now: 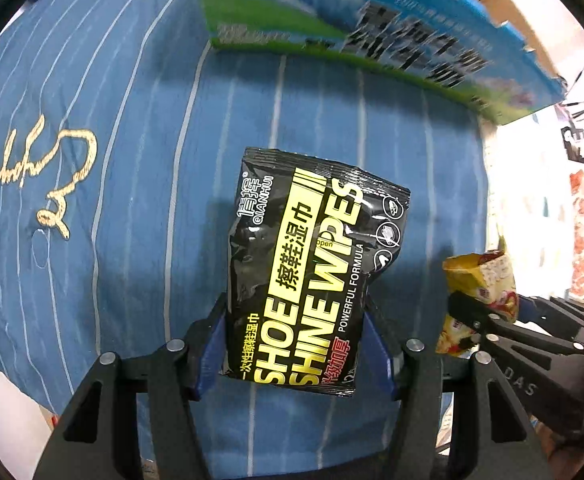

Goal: Organize soft objects
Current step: 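Lift both held packs and carry them over the cardboard box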

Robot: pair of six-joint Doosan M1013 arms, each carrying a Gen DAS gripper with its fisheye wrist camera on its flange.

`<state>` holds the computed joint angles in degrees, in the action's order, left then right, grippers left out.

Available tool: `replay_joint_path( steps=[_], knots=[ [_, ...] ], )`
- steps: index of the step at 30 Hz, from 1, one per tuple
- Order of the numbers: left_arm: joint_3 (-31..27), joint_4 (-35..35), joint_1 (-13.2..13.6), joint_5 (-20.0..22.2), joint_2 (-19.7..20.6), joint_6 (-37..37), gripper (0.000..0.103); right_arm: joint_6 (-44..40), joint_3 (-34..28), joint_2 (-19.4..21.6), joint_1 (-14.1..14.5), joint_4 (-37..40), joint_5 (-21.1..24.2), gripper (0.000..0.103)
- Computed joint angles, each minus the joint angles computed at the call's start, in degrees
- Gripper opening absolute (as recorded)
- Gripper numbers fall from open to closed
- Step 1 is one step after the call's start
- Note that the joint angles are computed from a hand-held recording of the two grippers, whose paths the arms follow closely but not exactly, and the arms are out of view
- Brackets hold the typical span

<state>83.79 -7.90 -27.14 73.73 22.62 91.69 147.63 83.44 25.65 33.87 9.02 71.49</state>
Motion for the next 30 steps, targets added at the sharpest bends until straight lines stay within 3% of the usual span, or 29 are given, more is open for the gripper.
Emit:
replay_joint_path(
  steps=[5, 16, 25, 30],
  knots=[
    [-0.7, -2.3, 0.5, 0.3, -1.5, 2.2, 0.058, 1.9, -0.4, -2.0, -0.3, -1.5, -1.4, 0.044],
    [-14.3, -9.6, 2.8, 3.0, 0.4, 5.7, 0.058, 4.6, -5.3, -6.1, -3.3, -7.0, -4.8, 0.044],
    [-26.8, -10.6, 3.4, 4.5, 7.6, 2.5, 0.058, 3.1, -12.7, -4.4, -7.4, -10.1, -2.9, 0.044],
    [-36.0, -13.3, 4.0, 10.9, 14.9, -1.0, 0.058, 0.7, -15.9, -1.1, -10.2, -8.1, -1.0, 0.044]
  ],
)
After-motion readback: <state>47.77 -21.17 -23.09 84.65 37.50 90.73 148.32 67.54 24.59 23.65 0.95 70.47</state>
